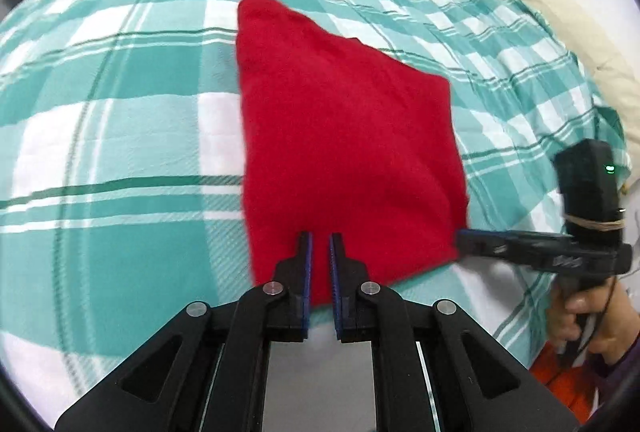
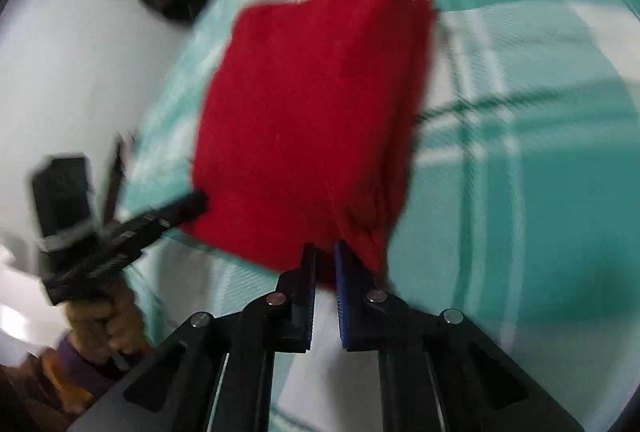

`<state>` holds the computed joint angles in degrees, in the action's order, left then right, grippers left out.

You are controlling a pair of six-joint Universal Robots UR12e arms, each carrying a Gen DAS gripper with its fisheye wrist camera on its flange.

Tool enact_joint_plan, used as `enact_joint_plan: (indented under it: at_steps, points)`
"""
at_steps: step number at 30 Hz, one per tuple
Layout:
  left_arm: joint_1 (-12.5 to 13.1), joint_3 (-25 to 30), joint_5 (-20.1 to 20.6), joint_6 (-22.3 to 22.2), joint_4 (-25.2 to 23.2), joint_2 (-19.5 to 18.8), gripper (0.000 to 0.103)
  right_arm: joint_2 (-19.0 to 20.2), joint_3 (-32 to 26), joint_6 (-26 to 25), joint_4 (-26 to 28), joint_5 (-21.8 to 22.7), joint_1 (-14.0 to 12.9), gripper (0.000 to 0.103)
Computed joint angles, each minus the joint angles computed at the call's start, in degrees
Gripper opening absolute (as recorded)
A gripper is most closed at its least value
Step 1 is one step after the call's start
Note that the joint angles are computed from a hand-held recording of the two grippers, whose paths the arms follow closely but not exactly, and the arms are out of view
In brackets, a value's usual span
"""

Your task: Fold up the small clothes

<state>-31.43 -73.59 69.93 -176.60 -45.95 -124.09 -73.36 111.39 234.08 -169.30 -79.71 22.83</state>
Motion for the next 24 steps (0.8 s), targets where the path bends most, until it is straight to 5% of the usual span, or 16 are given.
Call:
enact_joint_plan:
  at_steps: [1, 2, 3, 4, 5, 9, 18, 21, 24]
  points:
    - [-0.2, 0.1, 1.5, 0.7, -0.5, 0.3, 0.017, -0.9, 0.6, 1.1, -0.3, -1.7, 0.5, 0.018]
    - [-0.4, 0.2, 3.1, 1.2, -0.6, 0.3, 0.033, -1.7, 1.1, 1.6, -0.3, -4.5, 1.2, 0.025]
    - [-0.8, 0.1, 6.0, 1.5, -0.2, 0.7, 0.055, -2.7, 1.7, 2.2, -1.4, -8.8, 2.4, 0.043]
    - [-1.3, -0.2, 9.6, 1.7, 0.9, 1.1, 0.062, -3.6, 2.5, 2.9, -2.5, -11.4, 3.2, 0.055]
    - [-1.4, -0.1, 11.5, 2.1, 1.8, 0.8, 0.066, -3.9, 2.9, 3.5, -3.5, -13.0, 3.7, 0.056]
    - [-2.3, 0.7, 17.2, 2.5, 1.2, 0.7, 0.066, -5.1, 4.2, 4.6, -3.8, -18.1, 5.9, 0.056]
    - [-2.9, 1.4, 21.6, 3.9, -0.3, 0.5, 0.066, -4.9, 3.6, 6.1, -2.2, -18.1, 6.0, 0.056]
    - [-2.7, 1.3, 21.3, 3.3, -0.5, 0.6, 0.071, -4.5, 3.1, 4.9, -2.6, -17.7, 5.2, 0.056]
    - [0.1, -0.2, 9.1, -1.9, 0.7, 1.3, 0.089, -4.7, 3.9, 4.2, -6.4, -15.9, 2.5, 0.065]
